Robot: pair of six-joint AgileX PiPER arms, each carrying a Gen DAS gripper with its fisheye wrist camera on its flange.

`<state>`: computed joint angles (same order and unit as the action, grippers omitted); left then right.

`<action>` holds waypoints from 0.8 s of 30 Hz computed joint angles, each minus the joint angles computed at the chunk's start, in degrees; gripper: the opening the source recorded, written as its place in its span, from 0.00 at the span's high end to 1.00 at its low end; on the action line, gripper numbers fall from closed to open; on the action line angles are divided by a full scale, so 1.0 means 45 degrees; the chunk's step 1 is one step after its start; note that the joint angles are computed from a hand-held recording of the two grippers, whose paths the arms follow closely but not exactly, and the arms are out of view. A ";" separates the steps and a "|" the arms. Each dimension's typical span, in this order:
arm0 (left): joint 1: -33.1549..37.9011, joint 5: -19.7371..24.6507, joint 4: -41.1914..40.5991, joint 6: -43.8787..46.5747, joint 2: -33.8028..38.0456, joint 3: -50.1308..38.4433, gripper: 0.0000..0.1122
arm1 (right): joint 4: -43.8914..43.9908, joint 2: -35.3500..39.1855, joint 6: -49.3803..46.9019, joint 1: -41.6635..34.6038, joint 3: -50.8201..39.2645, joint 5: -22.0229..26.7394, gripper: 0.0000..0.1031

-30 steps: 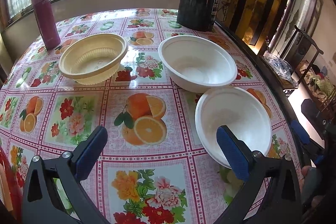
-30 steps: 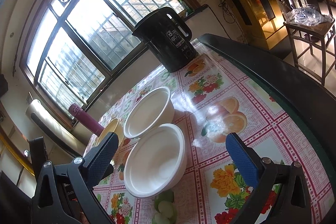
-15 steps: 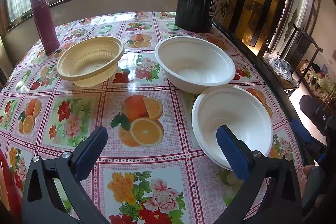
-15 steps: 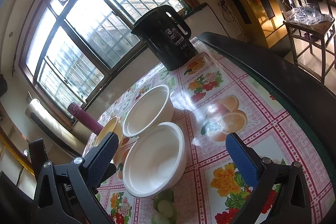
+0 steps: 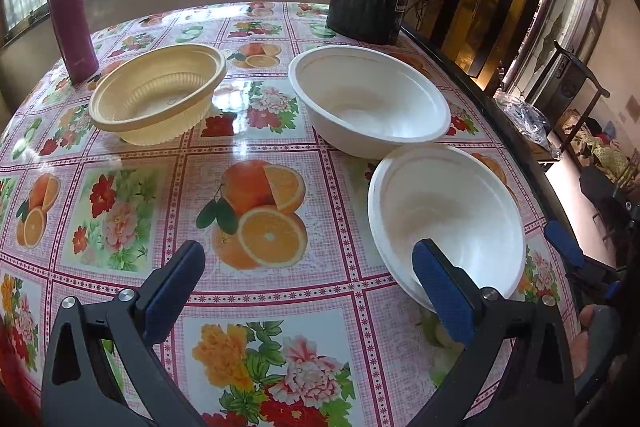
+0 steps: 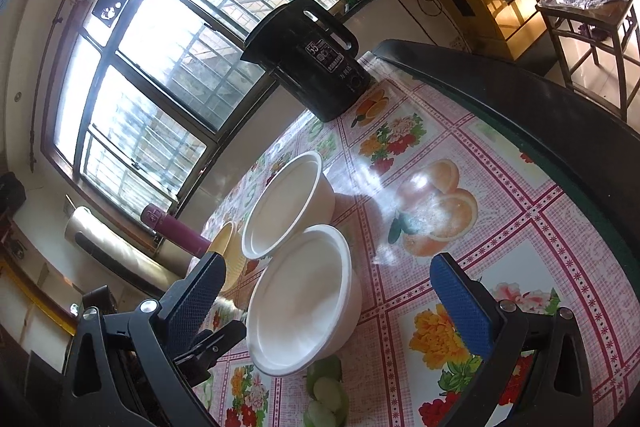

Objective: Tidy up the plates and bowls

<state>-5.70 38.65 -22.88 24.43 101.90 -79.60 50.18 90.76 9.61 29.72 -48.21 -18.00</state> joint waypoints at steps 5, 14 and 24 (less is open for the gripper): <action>0.0117 0.0586 -0.0200 -0.0012 0.0342 -0.0373 0.08 | -0.1985 0.0131 0.2179 -0.0288 0.0071 0.0146 0.00; 0.0167 0.1772 -0.0428 -0.0803 0.0908 -0.1559 0.08 | -0.5531 0.0569 0.5692 -0.0568 -0.0212 0.0518 0.00; -0.0357 0.2423 0.0137 -0.1942 0.1639 -0.2372 0.08 | -0.6457 0.0953 0.7128 -0.0722 -0.0350 0.0237 0.00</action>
<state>-7.30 49.56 -22.27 15.69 109.28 -90.27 21.12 95.05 41.68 26.47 -49.78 -16.93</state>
